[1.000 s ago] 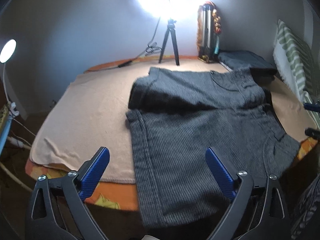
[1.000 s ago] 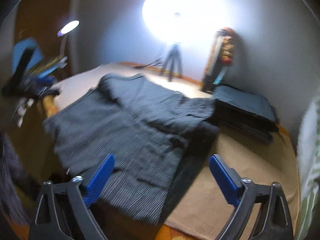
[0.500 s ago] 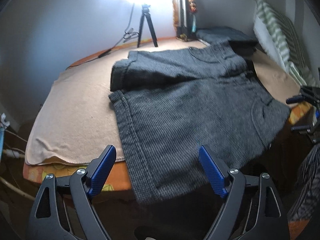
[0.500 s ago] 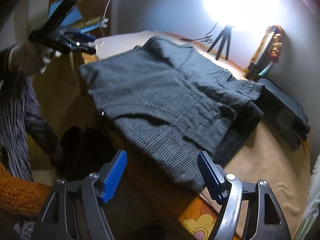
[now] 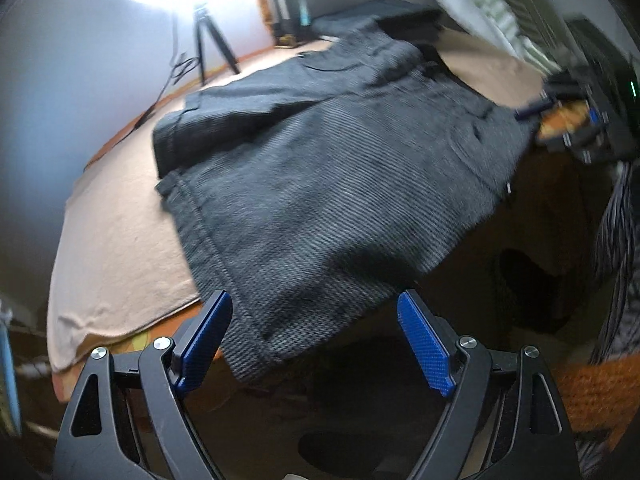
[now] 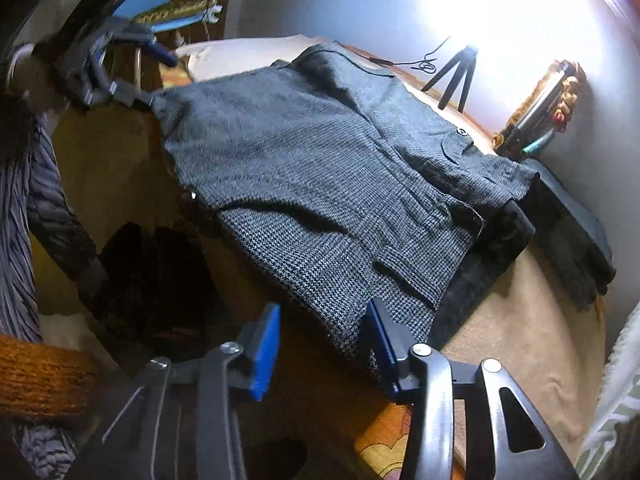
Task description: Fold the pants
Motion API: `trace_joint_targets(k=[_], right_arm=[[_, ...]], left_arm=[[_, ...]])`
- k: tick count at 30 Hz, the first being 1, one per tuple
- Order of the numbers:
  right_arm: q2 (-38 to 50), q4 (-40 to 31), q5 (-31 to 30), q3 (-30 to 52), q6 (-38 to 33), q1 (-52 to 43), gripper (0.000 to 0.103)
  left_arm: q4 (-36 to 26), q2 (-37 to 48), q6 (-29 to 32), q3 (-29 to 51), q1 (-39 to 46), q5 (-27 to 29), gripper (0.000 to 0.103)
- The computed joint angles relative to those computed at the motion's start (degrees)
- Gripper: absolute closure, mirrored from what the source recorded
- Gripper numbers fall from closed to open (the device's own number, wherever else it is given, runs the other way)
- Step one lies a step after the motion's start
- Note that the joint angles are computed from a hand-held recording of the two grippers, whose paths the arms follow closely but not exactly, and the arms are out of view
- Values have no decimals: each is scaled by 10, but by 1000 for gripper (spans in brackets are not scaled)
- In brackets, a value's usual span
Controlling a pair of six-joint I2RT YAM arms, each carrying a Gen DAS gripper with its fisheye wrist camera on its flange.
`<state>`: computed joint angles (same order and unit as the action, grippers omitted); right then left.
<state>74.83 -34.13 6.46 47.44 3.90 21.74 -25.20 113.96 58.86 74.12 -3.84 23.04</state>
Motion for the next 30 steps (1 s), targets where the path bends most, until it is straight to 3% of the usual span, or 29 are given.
trace_joint_targets(k=[6,10,12,14,18,20,22,30], right_arm=[[-4,5,4,18,12,-19,86],[-7,12,8,37,22,-38,89],[-5,14,4,45,27,-49,90],[-4,16,5,51,30,-52,91],[-8,18,6,52,33,-50,91],[-9,18,6,52,34,-51,91],[-12,21,6,47,31,-52,91],[-33,23,50,53,43,-37,93]], left_arm=[[44,4,36,-30,-17,-34,18],[84,6,31,-42,-24,-52,18],[89,10,18,-37,-25,-52,24],[88,17,4,-24,-25,-55,37],[52,40,-15,17,-20,-42,53],[44,47,-20,26,-20,-35,77],[32,49,-18,32,-20,-19,93],[75,12,-69,39,-13,38,99]])
